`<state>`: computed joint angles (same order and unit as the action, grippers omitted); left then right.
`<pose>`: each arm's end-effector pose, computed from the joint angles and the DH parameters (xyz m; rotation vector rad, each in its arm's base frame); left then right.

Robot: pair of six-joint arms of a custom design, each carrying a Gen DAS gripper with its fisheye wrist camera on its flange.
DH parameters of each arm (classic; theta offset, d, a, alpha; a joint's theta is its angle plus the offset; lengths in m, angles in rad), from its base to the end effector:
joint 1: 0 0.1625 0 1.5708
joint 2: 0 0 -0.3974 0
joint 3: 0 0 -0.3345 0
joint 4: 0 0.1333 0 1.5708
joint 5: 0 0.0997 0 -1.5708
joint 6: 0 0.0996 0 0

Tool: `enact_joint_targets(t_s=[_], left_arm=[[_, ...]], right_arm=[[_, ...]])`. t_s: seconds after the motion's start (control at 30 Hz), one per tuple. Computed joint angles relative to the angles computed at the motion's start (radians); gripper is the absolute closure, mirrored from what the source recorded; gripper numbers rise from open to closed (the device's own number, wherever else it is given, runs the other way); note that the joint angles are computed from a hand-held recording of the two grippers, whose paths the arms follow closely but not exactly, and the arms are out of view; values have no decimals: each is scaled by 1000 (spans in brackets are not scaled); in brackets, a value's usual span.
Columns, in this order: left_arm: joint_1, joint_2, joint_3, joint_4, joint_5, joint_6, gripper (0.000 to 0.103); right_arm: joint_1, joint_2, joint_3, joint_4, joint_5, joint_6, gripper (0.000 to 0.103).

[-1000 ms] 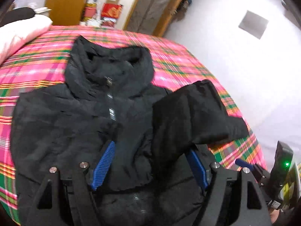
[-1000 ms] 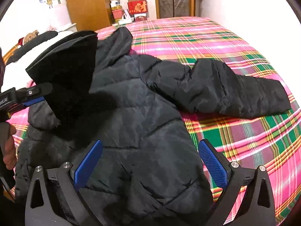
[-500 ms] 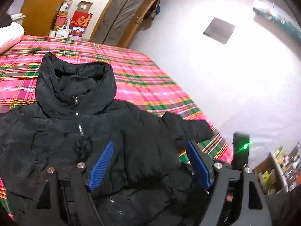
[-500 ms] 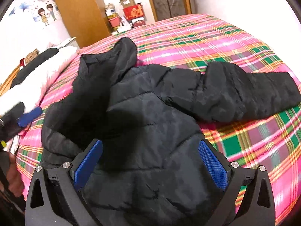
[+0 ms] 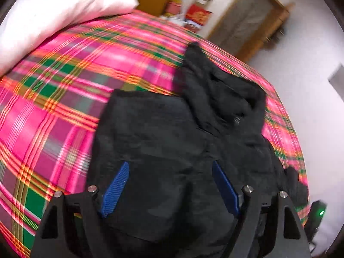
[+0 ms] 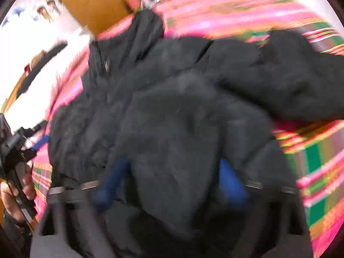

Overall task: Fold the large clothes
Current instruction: 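Grasp the other sleeve with the right tool and fold it across the body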

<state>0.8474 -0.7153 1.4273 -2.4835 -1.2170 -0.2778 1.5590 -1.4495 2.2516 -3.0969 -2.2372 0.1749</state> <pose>-0.3174 -0.6130 0.1329 0.5868 2.8249 -0.5023 0.0669 -0.4080 0.3239 -0.5307 -2.3331 0.9623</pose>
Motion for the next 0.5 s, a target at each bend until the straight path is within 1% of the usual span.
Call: enact_joint_targets(t_s=[0.03,0.07,0.1,0.13,0.17,0.23,0.27,0.3,0.33,0.37,0.4,0.43,0.5], left_arm=[[6,-2,2,-13,-8,-7,22],[9,-5,6,-29,-14,-11,23],[15,10,-9,-42,-20,-4,23],[11,1,7,-64,-26,1,23],[11,3,8,-81,-31,12,23],[11,21,-8,-84,-31,33,22],[12,32,-22,-72,-31,42,22],[18,56,-49,-47,-32,51,22],[24,69,-63,-18,-31,54,23],[29,78,-71,1,-24,50,23],[37,84,-79,13,-19,46,25],[40,82,-79,17,-18,38,25],[45,76,-81,4,-27,25,25]], right_arm=[[2,16,-23,-10,2,-30,71],[11,30,-57,-6,-15,-53,85],[21,42,-83,-10,-38,-77,87],[27,51,-110,-20,-51,-107,88],[25,54,-133,-22,-54,-129,88],[0,56,-159,9,-48,-138,88],[-32,53,-166,64,-29,-125,87],[-55,48,-165,89,-13,-114,84],[-74,42,-153,83,6,-108,82],[-74,36,-138,57,9,-116,78],[-58,35,-131,37,-16,-115,70],[-44,32,-128,29,-37,-110,67],[-9,23,-118,-5,-78,-111,65]])
